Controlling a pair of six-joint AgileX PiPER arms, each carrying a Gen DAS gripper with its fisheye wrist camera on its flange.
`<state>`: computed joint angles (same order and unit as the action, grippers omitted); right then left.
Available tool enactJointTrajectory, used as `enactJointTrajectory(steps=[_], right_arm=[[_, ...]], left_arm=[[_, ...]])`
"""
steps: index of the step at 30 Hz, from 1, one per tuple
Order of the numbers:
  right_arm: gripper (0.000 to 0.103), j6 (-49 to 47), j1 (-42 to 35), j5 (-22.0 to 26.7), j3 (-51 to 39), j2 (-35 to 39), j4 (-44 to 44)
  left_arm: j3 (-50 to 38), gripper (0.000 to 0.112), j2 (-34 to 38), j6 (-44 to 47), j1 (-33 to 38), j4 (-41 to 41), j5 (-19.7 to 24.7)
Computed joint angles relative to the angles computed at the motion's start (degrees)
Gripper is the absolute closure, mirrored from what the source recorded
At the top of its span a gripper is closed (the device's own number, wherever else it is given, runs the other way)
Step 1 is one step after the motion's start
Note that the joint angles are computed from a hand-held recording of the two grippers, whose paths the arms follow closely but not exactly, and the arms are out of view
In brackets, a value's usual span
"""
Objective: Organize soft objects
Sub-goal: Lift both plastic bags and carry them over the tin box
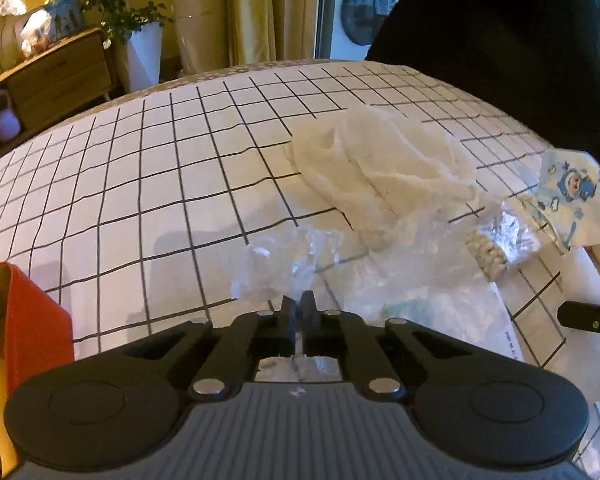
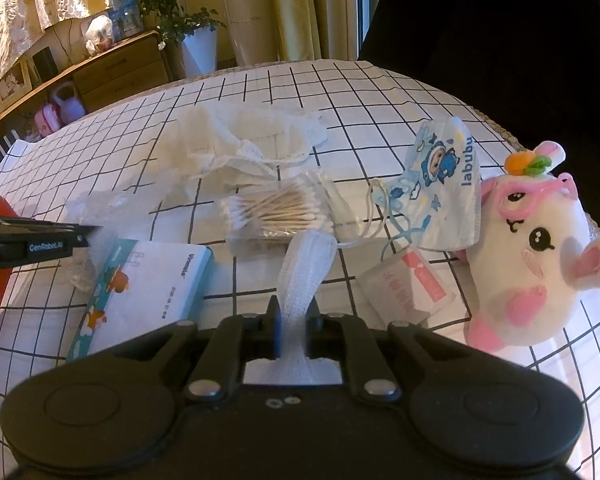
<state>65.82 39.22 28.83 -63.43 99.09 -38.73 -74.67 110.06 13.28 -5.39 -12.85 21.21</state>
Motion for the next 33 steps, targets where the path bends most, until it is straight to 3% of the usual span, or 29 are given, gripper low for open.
enactJointTrajectory(steps=[3,6,13,19,25,33], right_arm=[[0.094,0.8,-0.1,-0.3,0.5,-1.0,-0.3],[0.094,0.3,-0.1,-0.7,1.2,-2.7,0.3],[0.094,-5.2,2.6,-0.9,1.7,-8.8,3.8],[0.094,-9.3,7.4,1.5,-1.5,-11.2,7.2],[0.094,-13.3,13.0,4.3,-9.3,-9.0,9.5],[0.094,-21.8,18.9,8.4,-27.3,1.2,13.9]], left_arm=[[0.2,0.110,-1.5,0.2,1.8,-1.5,1.7],[2.3,0.110,-4.6,8.0,4.3,-9.0,1.9],[5.9,0.110,-12.0,20.5,11.0,-21.6,7.6],[8.2,0.110,-17.9,26.9,16.9,-26.6,12.7],[8.4,0.110,-22.8,32.4,25.5,-29.9,19.5],[5.0,0.110,-26.1,38.1,38.1,-32.5,27.5]])
